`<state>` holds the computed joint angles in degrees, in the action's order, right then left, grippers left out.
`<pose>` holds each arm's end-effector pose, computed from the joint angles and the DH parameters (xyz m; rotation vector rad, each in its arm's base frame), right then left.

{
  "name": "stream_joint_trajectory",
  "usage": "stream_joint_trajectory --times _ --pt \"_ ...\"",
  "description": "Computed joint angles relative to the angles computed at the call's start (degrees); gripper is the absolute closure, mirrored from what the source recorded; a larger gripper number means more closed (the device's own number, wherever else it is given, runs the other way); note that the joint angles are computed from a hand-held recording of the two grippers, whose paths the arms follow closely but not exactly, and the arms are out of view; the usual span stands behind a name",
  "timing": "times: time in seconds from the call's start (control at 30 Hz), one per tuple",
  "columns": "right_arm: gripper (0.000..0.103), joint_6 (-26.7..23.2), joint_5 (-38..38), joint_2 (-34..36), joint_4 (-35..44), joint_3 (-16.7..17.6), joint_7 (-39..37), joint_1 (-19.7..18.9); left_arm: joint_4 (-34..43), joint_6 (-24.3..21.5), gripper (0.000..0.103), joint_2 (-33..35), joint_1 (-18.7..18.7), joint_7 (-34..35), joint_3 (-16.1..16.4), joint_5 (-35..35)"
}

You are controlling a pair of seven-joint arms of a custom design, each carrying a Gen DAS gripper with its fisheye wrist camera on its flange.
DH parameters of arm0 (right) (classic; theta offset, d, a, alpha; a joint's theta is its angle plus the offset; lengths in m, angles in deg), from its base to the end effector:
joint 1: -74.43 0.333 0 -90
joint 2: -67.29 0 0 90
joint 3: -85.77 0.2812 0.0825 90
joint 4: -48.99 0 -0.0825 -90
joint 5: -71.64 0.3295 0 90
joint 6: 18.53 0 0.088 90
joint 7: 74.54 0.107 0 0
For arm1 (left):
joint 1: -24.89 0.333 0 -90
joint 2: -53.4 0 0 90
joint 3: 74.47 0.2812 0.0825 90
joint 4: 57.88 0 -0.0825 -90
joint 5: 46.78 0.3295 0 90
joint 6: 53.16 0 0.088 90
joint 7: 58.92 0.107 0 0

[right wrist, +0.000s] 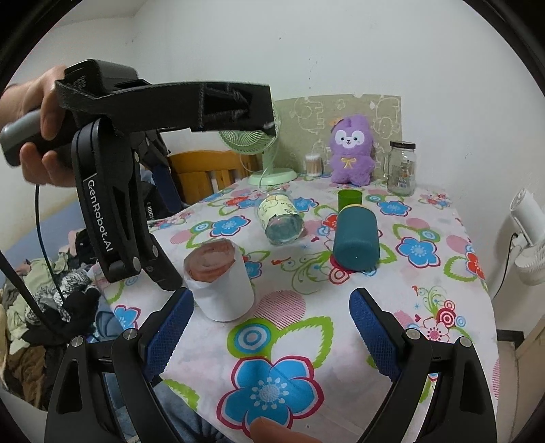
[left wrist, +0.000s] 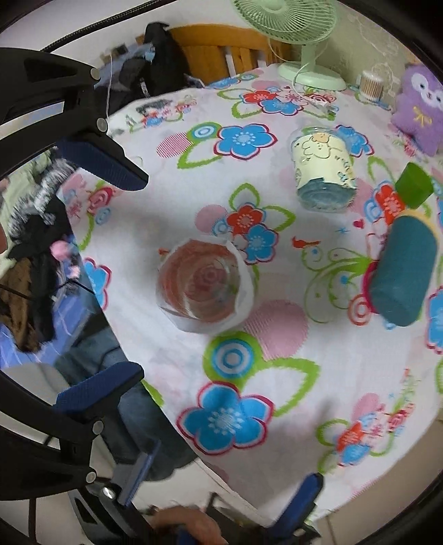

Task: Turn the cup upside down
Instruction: 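Open the right gripper and release the cup on the tablecloth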

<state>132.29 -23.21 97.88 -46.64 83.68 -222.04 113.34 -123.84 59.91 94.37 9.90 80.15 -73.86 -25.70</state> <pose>0.4936 0.4041 0.3224 -1.4671 1.6059 -0.8266 0.6698 -0.1502 0.3815 -0.4740 2.8201 0.3804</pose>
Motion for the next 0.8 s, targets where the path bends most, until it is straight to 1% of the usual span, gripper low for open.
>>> stream_joint_trajectory --times 0.13,0.2,0.33,0.43,0.57,0.63,0.7,0.73,0.77,0.8 --pt "0.009 -1.58 1.77 0.14 0.78 0.06 -2.67 0.56 -2.85 3.72 0.002 -1.95 2.56 -0.04 -1.47 -4.72" --pt "0.009 -2.87 2.81 0.08 1.23 0.06 -4.29 1.04 -1.59 3.41 0.002 -1.43 3.84 -0.17 -1.98 -7.48" --pt "0.009 -9.14 7.91 0.99 4.32 -0.02 -10.08 2.6 1.15 2.03 0.002 -0.34 6.6 0.42 -3.3 -13.46" --pt "0.009 -12.65 11.23 1.8 6.9 -0.25 -13.4 3.67 0.93 2.81 0.002 -0.9 8.86 1.63 -4.59 -18.11" --pt "0.009 -12.97 13.76 1.86 8.15 -0.77 -14.63 3.92 -1.21 6.47 0.002 -2.48 11.24 2.0 -5.27 -23.15" --pt "0.009 -12.97 15.01 1.93 8.71 -0.94 -14.85 3.86 -0.65 6.56 0.002 -2.59 12.85 2.13 -5.9 -26.36" --pt "0.009 -13.29 16.06 2.21 9.59 -1.2 -14.7 3.88 1.37 4.85 0.002 -2.0 14.74 3.12 -6.88 -29.73" --pt "0.009 -13.17 16.38 2.44 10.12 -1.34 -14.63 3.86 1.12 5.07 0.002 -2.32 15.58 3.7 -7.28 -31.3" --pt "0.009 -13.08 16.78 2.78 10.89 -1.46 -14.57 3.86 0.18 5.98 0.002 -2.91 16.17 4.27 -7.53 -32.57" --pt "0.009 -13.13 17.18 3.04 11.54 -1.6 -14.65 3.95 -2.42 8.56 0.002 -4.37 17.27 5.55 -8.19 -34.82"
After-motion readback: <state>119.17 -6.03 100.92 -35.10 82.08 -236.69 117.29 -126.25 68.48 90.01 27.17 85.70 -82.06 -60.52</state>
